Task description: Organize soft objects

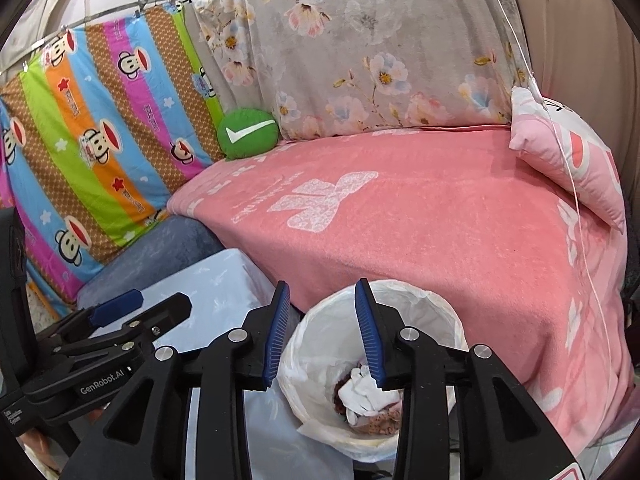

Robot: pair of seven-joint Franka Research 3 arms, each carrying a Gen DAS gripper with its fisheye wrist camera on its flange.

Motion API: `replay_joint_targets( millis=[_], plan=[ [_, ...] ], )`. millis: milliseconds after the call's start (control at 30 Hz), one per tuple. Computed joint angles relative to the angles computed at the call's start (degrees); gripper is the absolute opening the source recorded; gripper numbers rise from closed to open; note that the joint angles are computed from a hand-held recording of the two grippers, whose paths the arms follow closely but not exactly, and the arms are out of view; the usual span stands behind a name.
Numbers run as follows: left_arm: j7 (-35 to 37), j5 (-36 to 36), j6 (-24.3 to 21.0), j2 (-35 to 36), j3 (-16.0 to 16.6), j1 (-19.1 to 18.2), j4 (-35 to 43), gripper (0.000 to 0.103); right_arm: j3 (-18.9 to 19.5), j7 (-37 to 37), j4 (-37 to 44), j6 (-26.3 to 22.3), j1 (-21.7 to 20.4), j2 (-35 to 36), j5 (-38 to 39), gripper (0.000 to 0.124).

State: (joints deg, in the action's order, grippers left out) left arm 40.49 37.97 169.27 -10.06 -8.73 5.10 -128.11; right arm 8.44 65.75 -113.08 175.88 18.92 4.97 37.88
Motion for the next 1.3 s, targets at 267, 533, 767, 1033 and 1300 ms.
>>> replay_joint_targets(
  millis=[267,533,767,1033,1300],
  plan=[
    [-6.78,6.03,-3.34,-3.31,-1.73,2.29,-3.27,0.085,-2.60,12.44,-5.41,1.63,2.29,-2.64,-16.42,0.043],
    [-11.27,9.74,-5.48,-6.06,-2.33,2.95,-5.90,0.089,-2.99,21.94,-8.53,2.63,2.30,-4.11,-27.97,0.055],
    [-12.01,9.42,-7.29,-6.76,-2.43,2.53,-6.70,0.092,-3.21,30.56,-9.95,3.03,1.34,-4.73,-38.15,0.077],
    [-13.37,10.54,-8.23,-7.30,-2.71,2.37,-7.49,0.095,-3.28,42.21,-10.96,2.49,-0.56,-5.31,-51.44,0.087],
    [-13.76,10.55,-8.86,-7.57,-2.57,1.91,-7.96,0.096,-2.78,42.10,-12.20,2.74,-1.62,-6.03,-50.96,0.097]
  ],
)
